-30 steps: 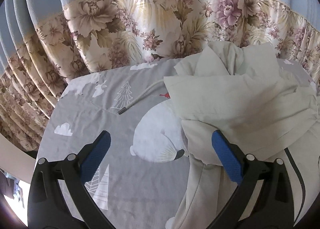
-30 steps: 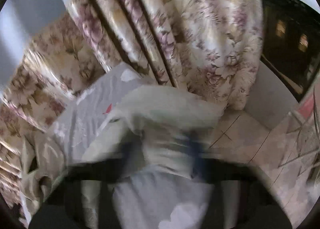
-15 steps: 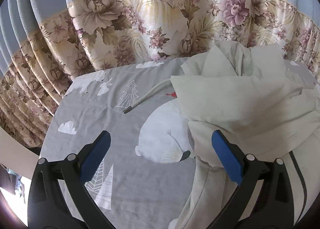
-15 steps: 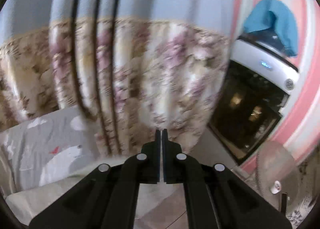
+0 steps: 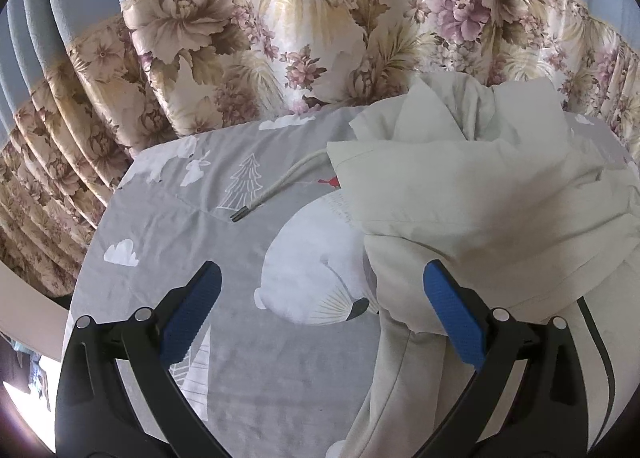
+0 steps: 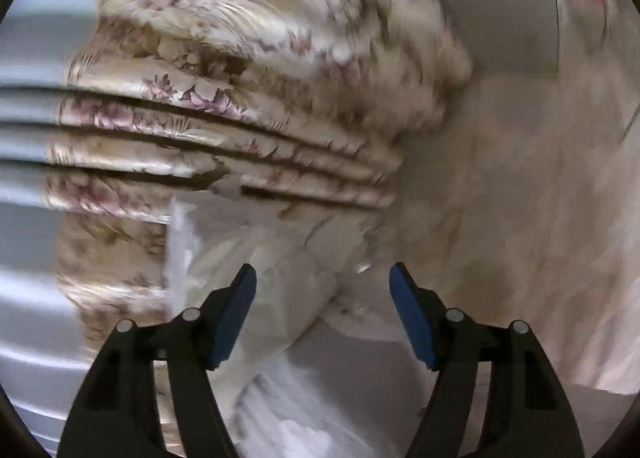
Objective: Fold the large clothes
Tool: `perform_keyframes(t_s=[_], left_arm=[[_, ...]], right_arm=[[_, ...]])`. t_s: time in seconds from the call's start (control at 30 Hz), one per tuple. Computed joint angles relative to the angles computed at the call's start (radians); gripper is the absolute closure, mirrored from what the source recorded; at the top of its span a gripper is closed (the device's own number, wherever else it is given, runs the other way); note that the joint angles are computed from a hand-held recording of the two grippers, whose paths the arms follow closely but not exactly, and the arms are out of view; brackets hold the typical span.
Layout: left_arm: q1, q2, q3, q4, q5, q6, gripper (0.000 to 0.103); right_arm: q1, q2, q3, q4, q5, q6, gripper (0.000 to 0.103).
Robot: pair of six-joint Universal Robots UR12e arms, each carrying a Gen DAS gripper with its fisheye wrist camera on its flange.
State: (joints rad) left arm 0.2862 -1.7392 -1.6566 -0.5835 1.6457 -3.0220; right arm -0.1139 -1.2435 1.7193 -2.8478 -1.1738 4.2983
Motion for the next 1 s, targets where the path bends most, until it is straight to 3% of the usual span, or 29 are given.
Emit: perform_keyframes(t_s=[0.1,0.13,0.17,0.2,0.23,0.27,0.43,0.5,0.63,0.83,1.0], left_arm=[[0.003,0.003,-0.001,0.001,0.000,-0.006,0.003],[0.003,0.003,-0.001,0.001,0.002,-0.007,0.003],[0.005,0.004,-0.002,0.001,0.002,-0.008,0.003],[0.007,0.005,-0.003,0.002,0.004,-0.010,0.003],[0.009,0.007,-0.003,0.002,0.006,-0.011,0.003],[0.010,0.007,-0.004,0.003,0.009,-0.011,0.003],[0.018,0.001,0.011,-0.009,0.013,-0.023,0.003],[0.020,-0.003,0.020,-0.015,0.003,-0.025,0.003],[0.017,-0.003,0.027,-0.005,-0.009,-0.017,0.003],[0.017,0.012,0.022,0.017,-0.020,0.001,0.003],[0.037,0.027,0.017,0.019,-0.025,-0.025,0.003]], right_arm=[[0.008,0.039,-0.004,-0.120,0.056,0.091,0.035],[0.013,0.048,-0.011,-0.145,0.053,0.102,0.046],[0.024,0.052,-0.024,-0.144,0.023,0.089,0.068],[0.033,0.053,-0.039,-0.126,-0.009,0.063,0.077],[0.045,0.054,-0.059,-0.106,-0.052,0.008,0.089],[0.053,0.050,-0.072,-0.084,-0.086,-0.037,0.094],[0.154,0.027,-0.188,0.058,-0.455,-0.416,0.095],[0.193,0.028,-0.242,0.042,-0.515,-0.559,0.095],[0.262,0.056,-0.386,0.041,-0.497,-0.797,0.095],[0.355,0.137,-0.610,0.127,-0.293,-1.000,0.095],[0.458,0.219,-0.743,0.227,-0.184,-1.138,0.096]])
